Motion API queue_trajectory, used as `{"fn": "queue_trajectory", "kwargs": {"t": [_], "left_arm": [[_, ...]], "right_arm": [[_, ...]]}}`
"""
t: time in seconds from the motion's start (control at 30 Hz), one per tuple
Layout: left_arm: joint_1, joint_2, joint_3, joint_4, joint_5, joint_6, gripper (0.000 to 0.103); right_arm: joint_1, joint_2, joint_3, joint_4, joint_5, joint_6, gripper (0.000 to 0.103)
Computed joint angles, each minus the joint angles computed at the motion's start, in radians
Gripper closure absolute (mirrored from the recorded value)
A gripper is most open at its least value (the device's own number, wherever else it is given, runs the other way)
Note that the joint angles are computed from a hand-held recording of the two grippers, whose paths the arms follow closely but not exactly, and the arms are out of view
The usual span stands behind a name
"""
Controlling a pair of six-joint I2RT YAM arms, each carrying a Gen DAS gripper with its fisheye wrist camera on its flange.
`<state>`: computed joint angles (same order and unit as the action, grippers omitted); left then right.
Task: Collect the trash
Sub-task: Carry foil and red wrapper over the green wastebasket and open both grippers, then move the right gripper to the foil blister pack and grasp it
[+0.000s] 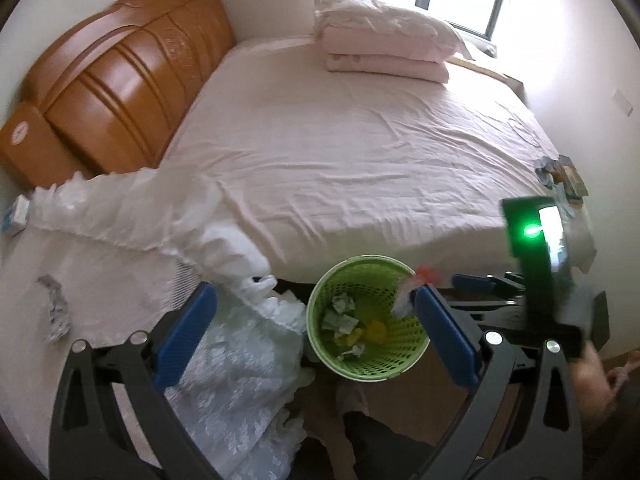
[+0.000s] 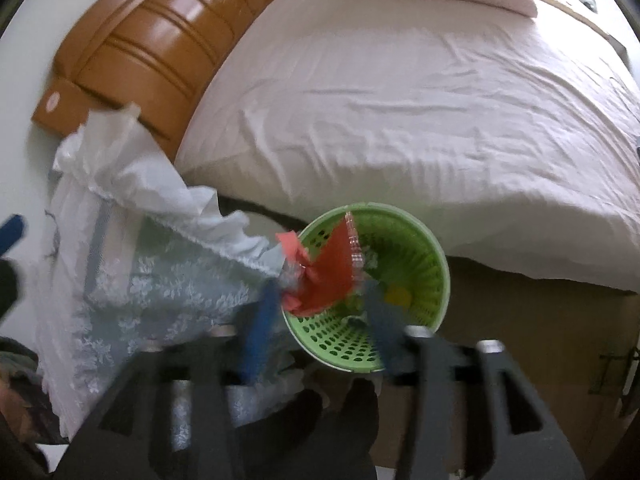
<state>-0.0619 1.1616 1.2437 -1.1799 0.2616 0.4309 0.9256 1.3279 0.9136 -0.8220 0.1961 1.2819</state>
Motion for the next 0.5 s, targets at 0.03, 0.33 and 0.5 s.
{"fn": "queue_trajectory", "kwargs": {"t": [0.03,0.33,0.5], "left_arm": [[0.024,-0.001,0.002,-0.008,0.009,0.012,0.008],[0.266,0.000,0.029,-0.075,0.094,0.134,0.008],[0.393,0.016,0.059,-0.098,0.127,0.185,0.008]], "right_arm": [[0.002,0.023,0.009,0.004,0.002,0.007,0.014],[-0.001,0.083,0.053,0.003,-0.011,0.007,0.006],[0.020,0.087,0.121,-0.056,0.019,0.002,0.006]]}}
